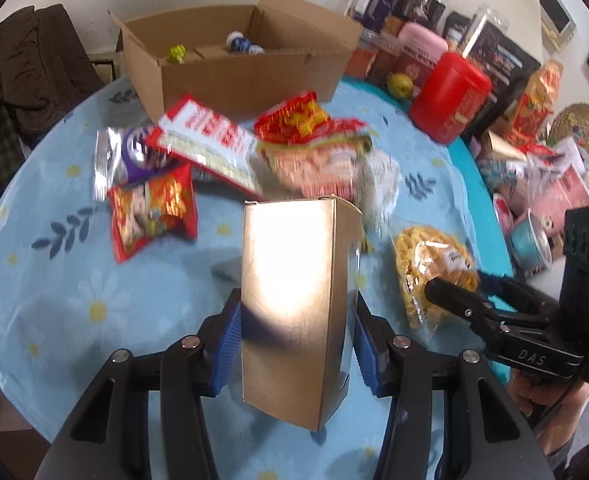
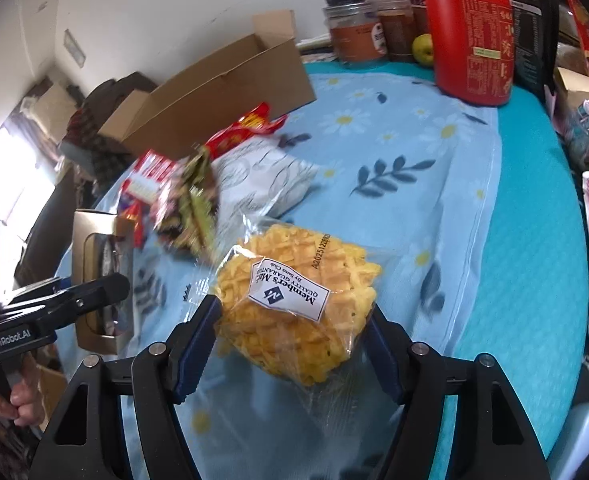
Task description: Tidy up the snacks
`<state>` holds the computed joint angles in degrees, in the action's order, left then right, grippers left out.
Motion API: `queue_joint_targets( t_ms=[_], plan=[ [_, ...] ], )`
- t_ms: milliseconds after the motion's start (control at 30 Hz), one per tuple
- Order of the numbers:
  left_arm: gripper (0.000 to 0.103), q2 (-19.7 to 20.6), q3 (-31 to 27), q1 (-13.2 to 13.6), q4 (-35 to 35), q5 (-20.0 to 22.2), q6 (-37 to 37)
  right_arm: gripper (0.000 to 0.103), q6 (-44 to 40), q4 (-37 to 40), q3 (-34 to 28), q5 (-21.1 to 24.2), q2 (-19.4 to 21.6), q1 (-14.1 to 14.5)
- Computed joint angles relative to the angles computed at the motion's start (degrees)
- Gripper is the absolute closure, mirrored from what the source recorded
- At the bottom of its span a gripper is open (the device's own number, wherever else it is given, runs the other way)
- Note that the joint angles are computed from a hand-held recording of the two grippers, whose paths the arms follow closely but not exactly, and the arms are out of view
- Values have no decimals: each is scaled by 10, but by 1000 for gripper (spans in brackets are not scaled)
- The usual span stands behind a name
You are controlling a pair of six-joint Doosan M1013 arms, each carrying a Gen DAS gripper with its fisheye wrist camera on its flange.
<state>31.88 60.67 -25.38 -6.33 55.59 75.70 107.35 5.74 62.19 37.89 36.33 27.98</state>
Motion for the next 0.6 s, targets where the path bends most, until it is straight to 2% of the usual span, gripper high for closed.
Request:
queue_joint_targets(
  t_ms=[200, 333, 400, 433, 467, 500, 533, 600],
  plan=[
    [53, -10, 13, -4, 3, 27, 7, 34, -59, 40, 29, 6, -19, 4],
    [53, -16, 20, -10, 27, 31, 8, 33, -68, 45, 41, 7, -27, 6],
    [53, -13, 19, -11, 34, 36, 1, 28, -55, 40, 42, 10, -29, 7],
    [53, -10, 16, -11, 35, 42, -3, 21, -50, 41, 41, 12, -28, 7],
    [53, -8, 14, -10, 35, 49, -6, 8, -49, 45, 39, 13, -28, 7],
    [53, -6, 15, -9, 34, 47, -9, 2, -55, 57, 40, 9, -28, 7],
    [52, -6, 15, -9, 35, 45, -11, 0, -62, 70, 41, 1, -29, 7],
    [52, -1, 10, -10, 39, 55, -14, 0, -42, 47, 34, 6, -27, 12]
  ],
)
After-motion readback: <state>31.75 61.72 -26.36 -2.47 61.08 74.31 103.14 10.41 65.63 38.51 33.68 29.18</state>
